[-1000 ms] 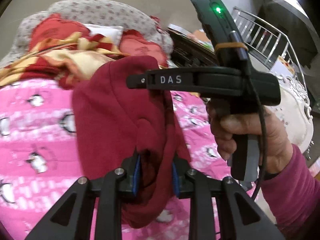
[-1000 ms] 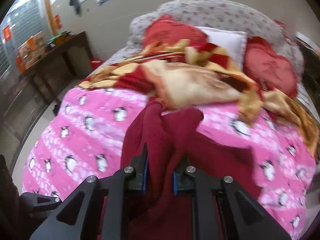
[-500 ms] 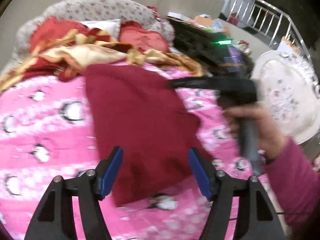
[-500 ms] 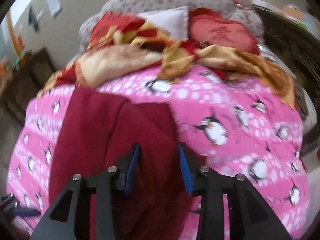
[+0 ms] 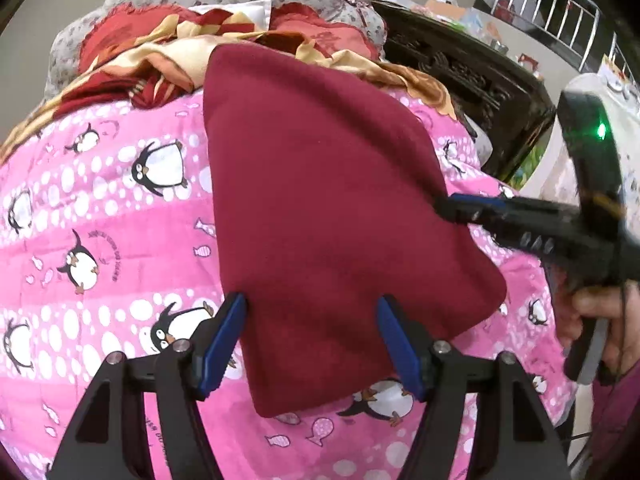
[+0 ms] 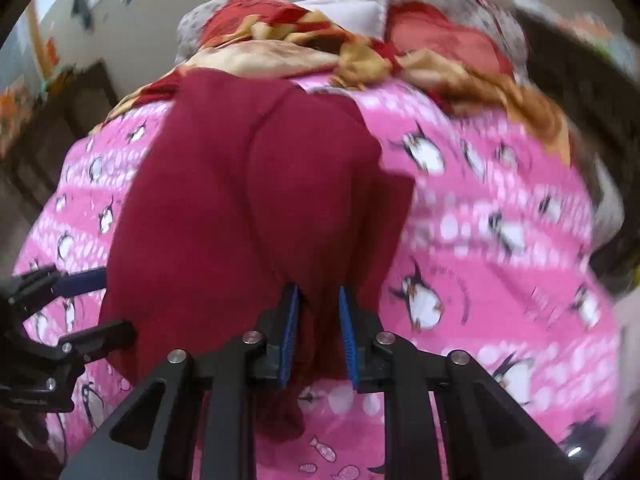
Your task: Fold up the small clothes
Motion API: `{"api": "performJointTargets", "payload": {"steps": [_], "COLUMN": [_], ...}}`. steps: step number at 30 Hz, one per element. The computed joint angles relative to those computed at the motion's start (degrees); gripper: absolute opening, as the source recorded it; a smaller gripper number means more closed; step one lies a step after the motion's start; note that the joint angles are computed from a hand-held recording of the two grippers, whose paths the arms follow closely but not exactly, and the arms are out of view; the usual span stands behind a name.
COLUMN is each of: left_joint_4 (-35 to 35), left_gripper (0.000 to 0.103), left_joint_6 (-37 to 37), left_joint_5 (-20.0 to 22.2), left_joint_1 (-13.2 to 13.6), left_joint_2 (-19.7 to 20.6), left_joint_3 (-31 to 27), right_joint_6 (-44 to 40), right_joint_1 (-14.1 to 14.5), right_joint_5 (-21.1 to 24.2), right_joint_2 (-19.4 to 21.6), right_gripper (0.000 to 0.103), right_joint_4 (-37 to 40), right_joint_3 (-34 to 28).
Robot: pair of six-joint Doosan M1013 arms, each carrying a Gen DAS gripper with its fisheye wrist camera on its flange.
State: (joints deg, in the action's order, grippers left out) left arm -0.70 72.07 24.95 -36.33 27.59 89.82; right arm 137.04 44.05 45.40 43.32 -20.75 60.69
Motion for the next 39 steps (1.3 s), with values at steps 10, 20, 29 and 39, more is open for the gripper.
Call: {"api": "performJointTargets", "payload": {"steps": [10,20,29,39], "left_joint_4": [5.24,9.57,12.37,12.64], "left_gripper": [0.072,0.074,0.079,0.081], "left_joint_6": [-5.61,-7.56,-10.21,-10.97], "left_joint_5": [-1.89,-1.34,-0.77,-1.33], "left_joint_1": [-0.60,-1.65,-2.12,-2.01], "left_joint_2": [-0.74,0.81,1.22,1.22], "left_joint_3": [-0.54,-1.96,-2.39,-2.01], "right_joint_6": [8.03,7.55,6.57,4.15], "right_joint_1": [-2.04,-3.61,-3.29,0.45], "right_joint_5": [-5.04,-4.08,-0.81,-1.96], "right_joint_2": [0.53,3.74,4.42,-0.55], "right_gripper": [0.062,0.008,0.016,0.040], "right_joint_4": [-0.79,-0.34,-2.00,-5.43], "right_joint_3": [-3.36,-7.11,-8.33,-1.83]}}
